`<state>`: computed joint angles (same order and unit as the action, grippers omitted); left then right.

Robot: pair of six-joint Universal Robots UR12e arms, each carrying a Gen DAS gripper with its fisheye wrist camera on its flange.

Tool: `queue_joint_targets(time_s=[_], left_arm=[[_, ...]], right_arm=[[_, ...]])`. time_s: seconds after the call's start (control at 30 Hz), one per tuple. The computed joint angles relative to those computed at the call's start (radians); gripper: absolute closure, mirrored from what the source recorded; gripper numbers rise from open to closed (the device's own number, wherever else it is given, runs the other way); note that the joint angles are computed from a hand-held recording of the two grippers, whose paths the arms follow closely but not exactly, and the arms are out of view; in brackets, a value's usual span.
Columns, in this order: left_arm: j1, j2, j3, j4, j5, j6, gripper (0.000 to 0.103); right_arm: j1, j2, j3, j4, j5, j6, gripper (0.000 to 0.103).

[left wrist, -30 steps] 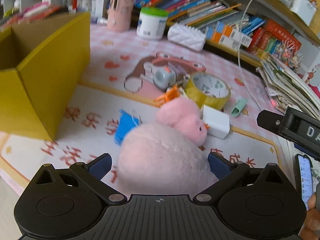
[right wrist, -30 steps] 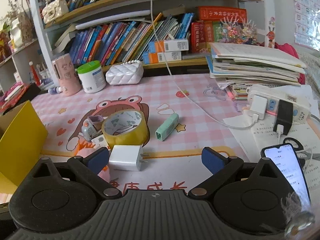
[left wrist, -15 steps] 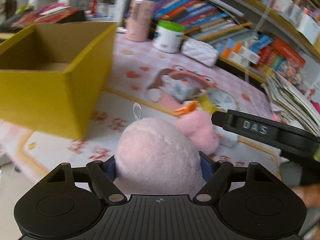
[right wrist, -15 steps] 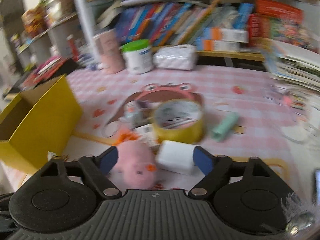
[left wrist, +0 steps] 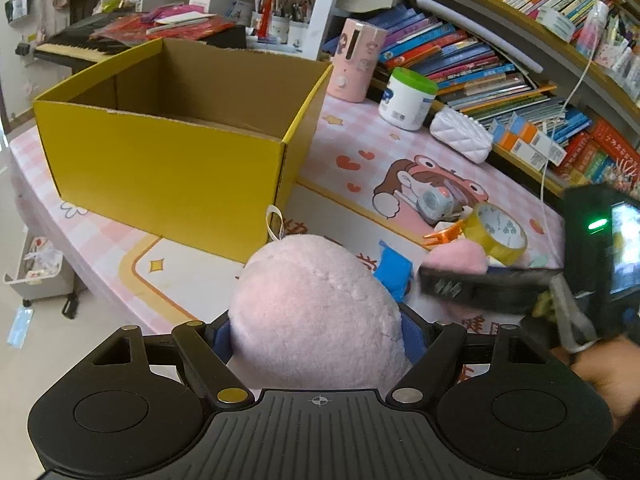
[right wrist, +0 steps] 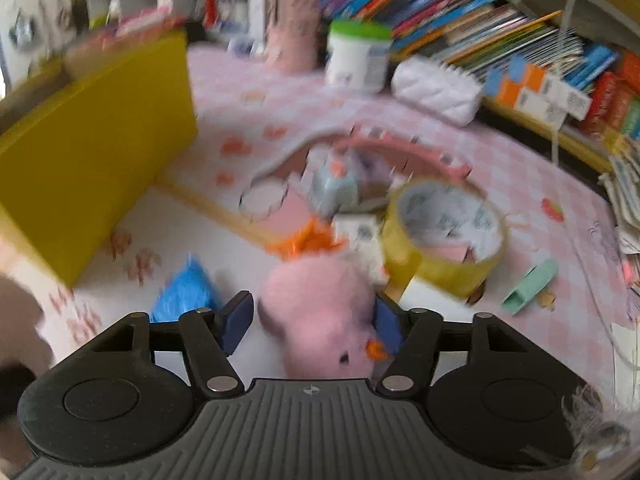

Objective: Organize objects
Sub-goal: 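Carry the pink pig and pink chick with both tools over the yellow box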

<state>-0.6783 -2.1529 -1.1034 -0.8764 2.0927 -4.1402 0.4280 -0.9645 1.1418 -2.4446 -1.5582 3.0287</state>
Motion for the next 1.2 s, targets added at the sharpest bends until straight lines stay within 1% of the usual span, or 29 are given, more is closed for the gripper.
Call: queue_joint_targets(time_s=[0.03,0.07,0.1,0.2,0.33,0.4,0.53,0.6,0.7,0.83,0.93,1.03,1.1,1.2], left_arm=[[-0.001,0.001,-0.002,0.005,0.003,0.007,0.025],[-0.003,0.003,-0.004,0.008,0.007,0.012,0.025],[-0.004,0.005,-0.007,0.011,0.011,0.017,0.025],[-0.005,0.013,-0.02,0.021,0.015,0.02,0.025],[-0.002,0.022,-0.041,0.062,0.012,0.033,0.025],[0.001,0.027,-0.049,0.081,0.002,0.05,0.025],[0.007,0.042,-0.076,0.119,-0.009,0.089,0.024],[0.011,0.057,-0.101,0.151,-0.014,0.11,0.024],[0.017,0.085,-0.148,0.211,-0.023,0.159,0.024],[0.025,0.14,-0.237,0.289,-0.034,0.221,0.024],[0.036,0.194,-0.309,0.305,-0.041,0.212,0.024],[0.047,0.245,-0.381,0.32,-0.048,0.197,0.024],[0.057,0.278,-0.426,0.323,-0.059,0.183,0.024],[0.067,0.319,-0.481,0.322,-0.068,0.183,0.024]], right_arm=[[0.005,0.0,0.007,-0.013,-0.024,-0.02,0.045],[0.005,-0.002,0.017,-0.036,-0.025,-0.025,0.045],[0.004,-0.004,0.021,-0.039,-0.022,-0.01,0.045],[-0.005,-0.019,0.037,-0.064,0.008,0.082,0.046],[-0.006,-0.048,0.054,-0.099,0.005,0.179,0.045],[-0.002,-0.068,0.065,-0.099,-0.009,0.232,0.045],[0.018,-0.112,0.103,-0.109,-0.07,0.329,0.045],[0.034,-0.13,0.124,-0.117,-0.11,0.36,0.045],[0.064,-0.147,0.148,-0.148,-0.172,0.375,0.045],[0.11,-0.157,0.163,-0.18,-0.258,0.409,0.045],[0.147,-0.161,0.165,-0.163,-0.302,0.435,0.045],[0.185,-0.166,0.174,-0.159,-0.329,0.426,0.045],[0.208,-0.166,0.177,-0.148,-0.339,0.428,0.045],[0.239,-0.167,0.183,-0.132,-0.346,0.449,0.045]])
